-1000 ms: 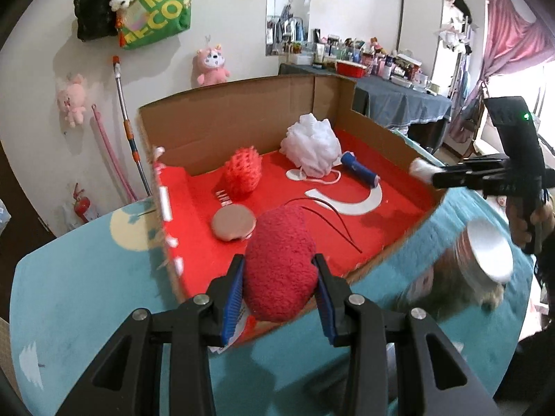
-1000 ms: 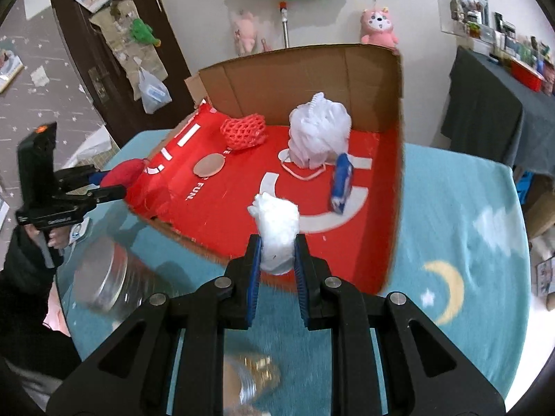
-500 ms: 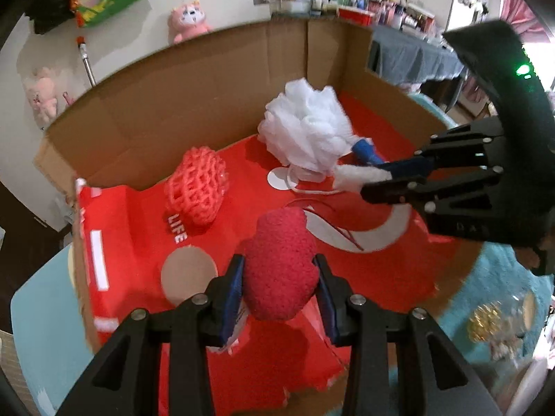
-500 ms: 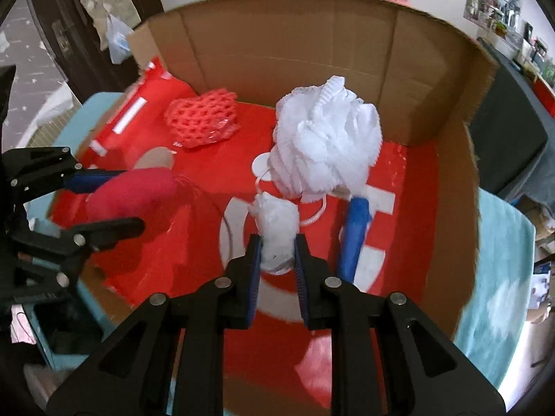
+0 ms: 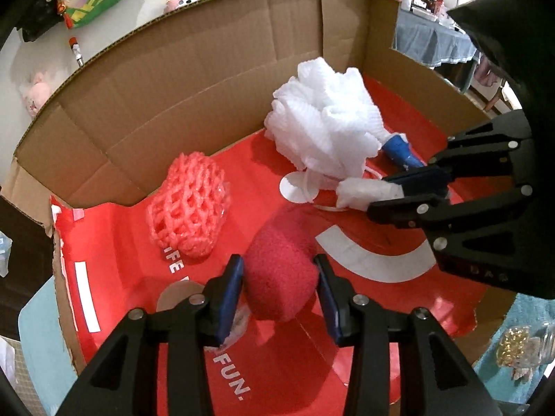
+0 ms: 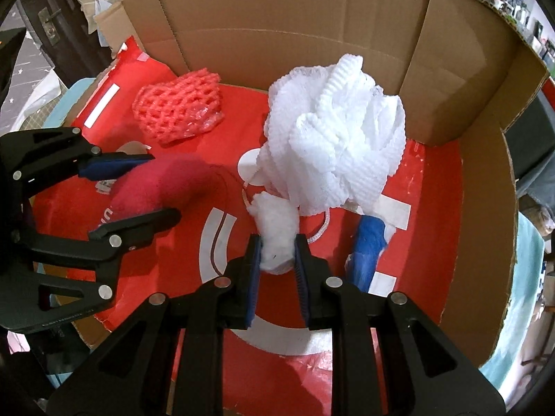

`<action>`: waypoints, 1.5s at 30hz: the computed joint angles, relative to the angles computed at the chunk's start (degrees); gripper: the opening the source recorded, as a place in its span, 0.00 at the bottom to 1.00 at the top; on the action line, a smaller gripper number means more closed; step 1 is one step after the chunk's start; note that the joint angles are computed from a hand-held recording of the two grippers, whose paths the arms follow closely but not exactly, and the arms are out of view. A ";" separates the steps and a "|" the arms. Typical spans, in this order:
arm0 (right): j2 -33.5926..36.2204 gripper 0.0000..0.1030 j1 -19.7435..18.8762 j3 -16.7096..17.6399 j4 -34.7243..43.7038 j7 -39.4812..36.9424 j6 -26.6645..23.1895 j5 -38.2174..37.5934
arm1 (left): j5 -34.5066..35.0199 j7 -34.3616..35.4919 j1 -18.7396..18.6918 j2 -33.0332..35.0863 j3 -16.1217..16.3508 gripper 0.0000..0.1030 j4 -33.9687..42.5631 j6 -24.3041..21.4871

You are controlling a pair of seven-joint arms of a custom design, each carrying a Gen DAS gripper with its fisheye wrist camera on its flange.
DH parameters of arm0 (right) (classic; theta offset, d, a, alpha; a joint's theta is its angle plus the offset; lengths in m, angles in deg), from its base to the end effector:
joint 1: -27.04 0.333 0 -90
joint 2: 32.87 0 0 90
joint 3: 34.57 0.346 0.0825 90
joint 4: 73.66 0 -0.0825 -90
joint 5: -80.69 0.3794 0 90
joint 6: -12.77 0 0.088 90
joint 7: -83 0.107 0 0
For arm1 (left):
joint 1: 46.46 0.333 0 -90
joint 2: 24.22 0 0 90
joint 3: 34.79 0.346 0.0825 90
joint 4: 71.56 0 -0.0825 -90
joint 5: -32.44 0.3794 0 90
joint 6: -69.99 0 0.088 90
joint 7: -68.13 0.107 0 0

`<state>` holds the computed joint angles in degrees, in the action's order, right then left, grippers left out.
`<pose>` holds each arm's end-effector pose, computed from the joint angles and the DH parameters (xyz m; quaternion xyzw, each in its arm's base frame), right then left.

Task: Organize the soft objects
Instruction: 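Lower both items into the box and open both tools to release them, then withdraw both tools from the box back toward the table items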

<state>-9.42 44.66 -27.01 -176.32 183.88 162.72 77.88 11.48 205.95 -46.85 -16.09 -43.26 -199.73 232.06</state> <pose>0.6304 0.2854 0.4005 -0.7768 0.5942 -0.0874 0.1895 0.5718 -0.0688 0.3866 -0.4269 0.8714 -0.1872 0.1527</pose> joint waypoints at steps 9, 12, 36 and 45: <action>1.32 0.21 1.13 -0.63 1.98 1.43 -1.17 -1.78 | -4.69 4.53 1.31 -0.62 -0.82 0.63 -0.85 0.65; 1.25 0.21 1.38 -0.71 1.92 2.30 -1.12 -2.16 | -8.14 7.90 1.70 -2.19 -1.13 0.65 -2.18 1.19; -16.04 0.73 6.06 -3.34 -14.14 21.93 7.41 -17.99 | -43.43 33.15 -5.75 -26.15 8.28 0.99 -16.10 -0.99; -31.02 0.80 3.69 1.48 -26.76 44.04 11.37 -37.65 | -53.94 39.32 -8.77 -41.16 11.36 1.00 -25.66 0.50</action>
